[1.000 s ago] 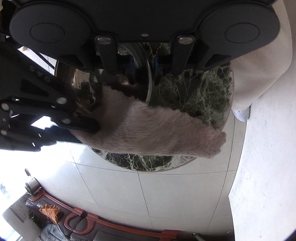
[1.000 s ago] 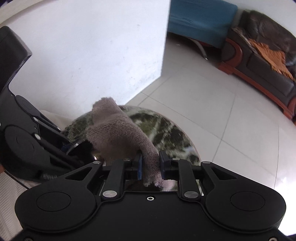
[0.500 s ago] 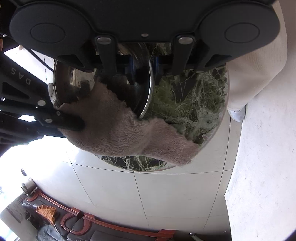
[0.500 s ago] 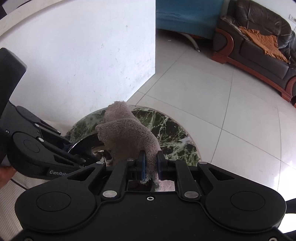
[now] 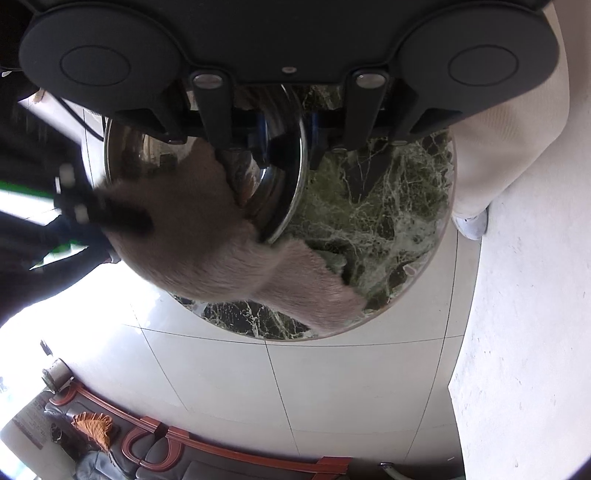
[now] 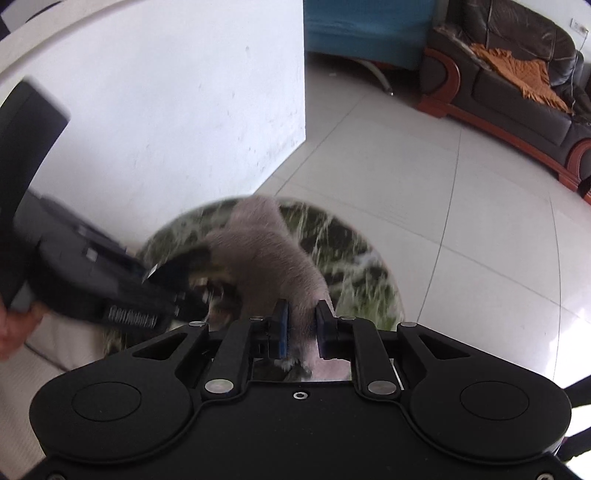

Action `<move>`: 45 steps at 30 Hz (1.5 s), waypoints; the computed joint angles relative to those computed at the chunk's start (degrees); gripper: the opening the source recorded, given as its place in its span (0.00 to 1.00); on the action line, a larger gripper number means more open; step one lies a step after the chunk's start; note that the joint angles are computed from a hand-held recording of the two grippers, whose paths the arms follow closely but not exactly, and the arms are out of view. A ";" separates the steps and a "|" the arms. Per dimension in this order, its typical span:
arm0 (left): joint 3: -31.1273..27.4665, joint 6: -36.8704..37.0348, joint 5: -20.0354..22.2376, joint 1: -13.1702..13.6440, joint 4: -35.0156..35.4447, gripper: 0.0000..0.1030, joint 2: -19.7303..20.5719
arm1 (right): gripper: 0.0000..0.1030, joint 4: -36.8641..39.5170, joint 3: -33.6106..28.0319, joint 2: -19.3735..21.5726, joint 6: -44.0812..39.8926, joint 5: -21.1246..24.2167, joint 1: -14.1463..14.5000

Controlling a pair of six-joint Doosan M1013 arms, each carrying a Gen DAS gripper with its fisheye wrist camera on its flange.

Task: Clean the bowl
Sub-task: 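Wipe the towel down the bowl's outer wall with the right gripper while the left holds the rim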

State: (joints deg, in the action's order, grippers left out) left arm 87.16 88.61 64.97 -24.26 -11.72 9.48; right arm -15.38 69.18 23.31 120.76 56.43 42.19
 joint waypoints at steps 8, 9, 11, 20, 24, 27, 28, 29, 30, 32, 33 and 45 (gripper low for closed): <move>0.28 0.09 -0.36 0.10 -0.41 0.19 -0.16 | 0.15 3.13 3.09 -1.89 2.14 1.78 0.60; 0.22 0.26 -0.30 0.03 -0.26 0.19 -0.12 | 0.15 2.86 3.01 -1.94 2.38 2.18 0.83; 0.15 0.47 -0.25 -0.08 -0.02 0.20 -0.08 | 0.15 1.65 2.28 -1.56 2.10 2.83 1.07; 0.38 0.31 -0.58 -0.19 0.39 0.19 -0.21 | 0.15 2.36 1.27 -0.57 1.66 0.36 -0.41; 0.56 1.13 -0.73 -0.04 -0.36 0.19 -0.25 | 0.15 4.85 3.42 -1.83 2.77 1.45 0.05; 0.51 1.29 -0.80 -0.27 0.30 0.20 -0.20 | 0.15 4.27 3.08 -1.76 3.18 2.39 0.43; 0.47 1.38 -0.81 -0.30 0.55 0.19 -0.18 | 0.15 3.54 2.65 -1.50 3.14 2.63 0.51; 0.36 1.50 -0.69 -0.27 0.66 0.19 -0.12 | 0.15 3.08 2.13 -1.26 3.06 2.74 0.44; 0.22 1.57 -0.53 -0.24 0.77 0.19 -0.05 | 0.15 2.93 1.53 -1.11 2.75 2.77 0.22; 0.04 1.69 -0.34 -0.18 0.94 0.19 0.01 | 0.18 2.03 0.76 -1.22 1.66 3.14 0.14; 0.05 1.75 -0.38 -0.12 0.87 0.19 0.01 | 0.25 1.12 0.55 -1.46 1.18 3.47 0.29; -0.18 4.53 -0.29 0.04 0.31 0.19 0.36 | 0.42 10.11 -6.07 2.54 -18.98 3.33 -2.83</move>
State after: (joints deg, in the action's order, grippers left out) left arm 86.97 93.15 64.68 -24.22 -11.40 9.84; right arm -5.27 63.11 25.85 101.78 59.76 39.36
